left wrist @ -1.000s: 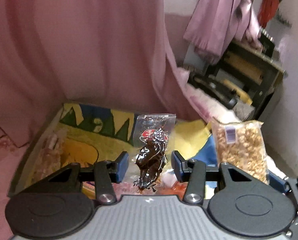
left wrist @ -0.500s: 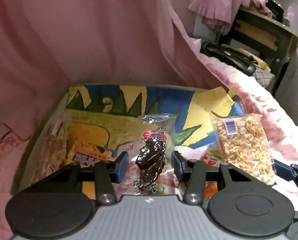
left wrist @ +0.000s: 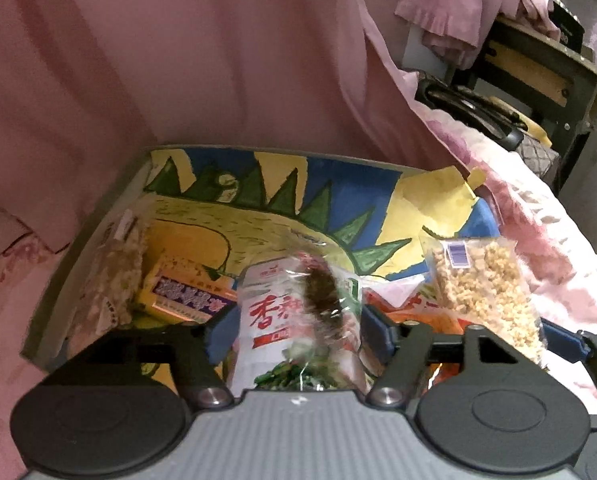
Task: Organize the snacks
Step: 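Open both tools to drop the meat pack and grain bag into the tray, then lift both open tools and move them back down toward the remaining snacks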
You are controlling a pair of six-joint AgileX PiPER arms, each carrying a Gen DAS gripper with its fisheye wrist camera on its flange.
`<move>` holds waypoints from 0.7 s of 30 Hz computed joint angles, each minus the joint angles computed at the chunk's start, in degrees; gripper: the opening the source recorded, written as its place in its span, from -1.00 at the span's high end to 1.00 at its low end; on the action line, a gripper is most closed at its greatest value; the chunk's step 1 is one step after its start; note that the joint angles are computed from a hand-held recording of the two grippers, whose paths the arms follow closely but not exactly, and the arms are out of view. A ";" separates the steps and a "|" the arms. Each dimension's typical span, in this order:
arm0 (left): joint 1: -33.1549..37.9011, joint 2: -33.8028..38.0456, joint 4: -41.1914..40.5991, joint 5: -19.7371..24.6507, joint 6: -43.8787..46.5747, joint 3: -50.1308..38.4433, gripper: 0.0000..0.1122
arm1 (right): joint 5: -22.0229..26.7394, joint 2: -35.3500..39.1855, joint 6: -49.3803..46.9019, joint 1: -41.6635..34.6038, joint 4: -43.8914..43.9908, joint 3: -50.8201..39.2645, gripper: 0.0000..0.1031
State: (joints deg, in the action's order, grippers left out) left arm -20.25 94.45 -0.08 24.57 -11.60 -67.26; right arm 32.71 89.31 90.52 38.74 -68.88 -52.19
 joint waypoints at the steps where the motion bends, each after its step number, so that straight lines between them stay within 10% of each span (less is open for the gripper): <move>1: 0.37 -0.56 -0.97 -0.06 0.66 0.32 -0.40 | -0.31 -0.24 0.10 0.00 -0.04 0.16 -0.63; 11: 4.48 -10.64 -7.65 -1.19 6.73 5.77 -0.62 | 2.51 -3.97 6.45 3.20 -5.51 2.42 -0.98; 21: 7.31 -25.62 -8.47 -7.70 7.87 16.59 -0.83 | 20.24 -12.13 15.84 18.42 -12.56 5.89 -0.98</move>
State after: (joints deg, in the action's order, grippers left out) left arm -12.94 68.83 -8.55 16.87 -3.73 -50.67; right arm 52.95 77.18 106.36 57.16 -81.44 -46.30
